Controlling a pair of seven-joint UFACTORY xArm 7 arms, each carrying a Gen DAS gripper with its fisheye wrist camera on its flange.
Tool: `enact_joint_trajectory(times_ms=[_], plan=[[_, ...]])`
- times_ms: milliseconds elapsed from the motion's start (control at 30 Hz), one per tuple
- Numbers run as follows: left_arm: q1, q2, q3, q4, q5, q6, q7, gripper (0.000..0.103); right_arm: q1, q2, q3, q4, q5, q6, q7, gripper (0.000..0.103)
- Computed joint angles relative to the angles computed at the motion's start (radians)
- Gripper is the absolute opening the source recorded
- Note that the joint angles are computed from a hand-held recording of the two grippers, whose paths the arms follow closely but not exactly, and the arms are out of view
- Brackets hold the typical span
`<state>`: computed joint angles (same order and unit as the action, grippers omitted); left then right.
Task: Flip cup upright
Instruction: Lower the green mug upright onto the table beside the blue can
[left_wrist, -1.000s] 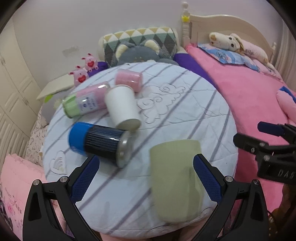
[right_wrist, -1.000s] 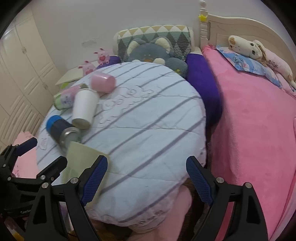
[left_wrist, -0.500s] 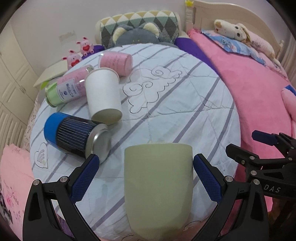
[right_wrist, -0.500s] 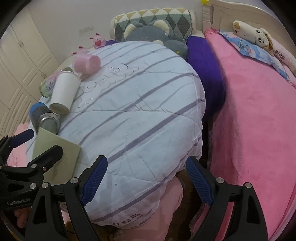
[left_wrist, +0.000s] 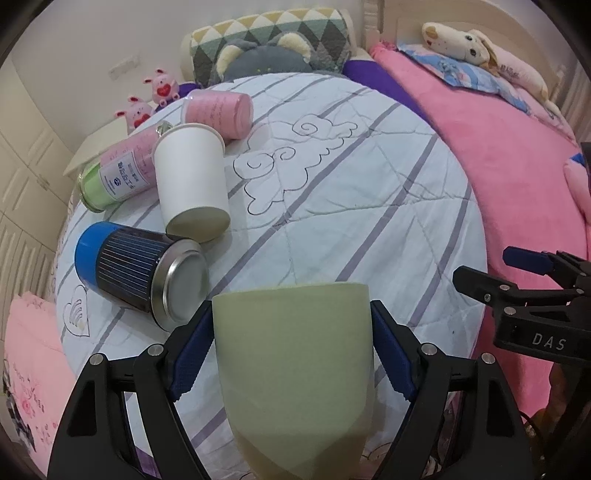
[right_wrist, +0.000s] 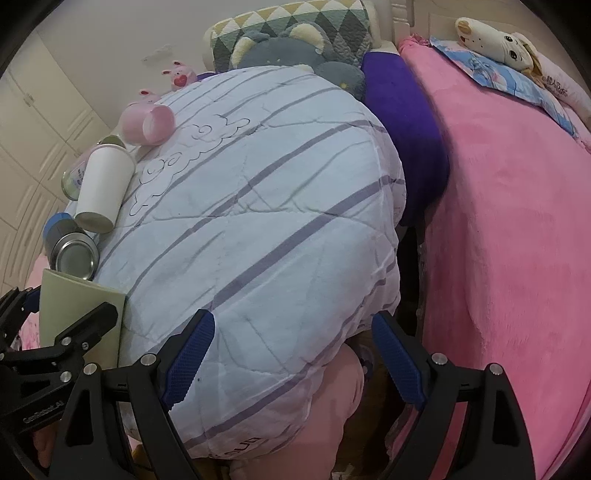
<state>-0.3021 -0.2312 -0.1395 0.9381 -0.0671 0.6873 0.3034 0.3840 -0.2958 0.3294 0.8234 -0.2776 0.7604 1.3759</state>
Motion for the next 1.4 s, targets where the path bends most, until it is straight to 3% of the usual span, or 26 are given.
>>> enact_joint_trajectory(times_ms=[600, 833, 967, 1100, 1400], plan=[[0.01, -0.028, 0.037, 0.036, -0.091, -0.055, 0.043, 0.082, 0.008, 0.044, 0.009, 0.095, -0.072, 0.046, -0.003, 0.089], [0.014, -0.065, 0.044, -0.006, -0.109, -0.07, 0.056, 0.083, 0.023, 0.053, 0.016, 0.112, -0.088, 0.062, 0.012, 0.089], [0.025, -0.109, 0.03, -0.068, -0.061, -0.133, 0.043, 0.094, 0.036, 0.051, 0.022, 0.119, -0.09, 0.083, 0.023, 0.089], [-0.002, -0.133, 0.066, -0.088, -0.11, -0.107, 0.088, 0.094, 0.048, 0.051, 0.03, 0.127, -0.095, 0.102, 0.036, 0.089], [-0.003, -0.19, 0.079, -0.135, -0.132, -0.117, 0.109, 0.094, 0.076, 0.065, 0.049, 0.172, -0.124, 0.167, 0.061, 0.089]])
